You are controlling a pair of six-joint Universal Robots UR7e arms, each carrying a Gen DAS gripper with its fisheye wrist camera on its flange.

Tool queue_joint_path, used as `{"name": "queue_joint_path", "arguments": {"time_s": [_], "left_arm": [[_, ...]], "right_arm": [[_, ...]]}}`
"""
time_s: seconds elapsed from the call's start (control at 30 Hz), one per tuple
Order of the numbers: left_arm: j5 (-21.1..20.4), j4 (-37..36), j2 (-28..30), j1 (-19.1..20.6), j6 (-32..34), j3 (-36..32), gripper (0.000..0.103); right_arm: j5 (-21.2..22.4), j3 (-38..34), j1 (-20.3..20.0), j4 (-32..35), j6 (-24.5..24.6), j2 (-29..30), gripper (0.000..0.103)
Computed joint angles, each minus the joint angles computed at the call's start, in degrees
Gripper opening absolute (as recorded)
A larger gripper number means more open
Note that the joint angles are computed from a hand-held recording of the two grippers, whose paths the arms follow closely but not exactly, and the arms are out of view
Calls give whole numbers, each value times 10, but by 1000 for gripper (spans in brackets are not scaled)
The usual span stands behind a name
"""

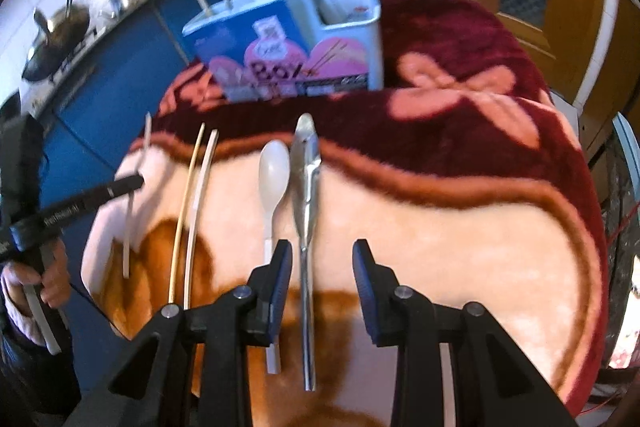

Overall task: Organize utensils
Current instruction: 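Close the left tool on the white plastic fork while the right tool grips the metal spoon, then lift the white fork with the left tool while the right tool lifts the metal spoon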

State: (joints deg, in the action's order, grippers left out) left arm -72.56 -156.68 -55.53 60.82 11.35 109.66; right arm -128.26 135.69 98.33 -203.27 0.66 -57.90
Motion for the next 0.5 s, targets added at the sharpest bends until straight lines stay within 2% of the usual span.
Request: {"name": "queue_joint_path", "arguments": {"time_s": [0.23,0.5], "left_arm": [[-25,-36,-6,2,18,12,7],[-35,-50,-10,5,27,16,7]], "right_arm": [[-36,-49,4,146,26,2,34],[-57,-102,-1,236,34,8,34]]}}
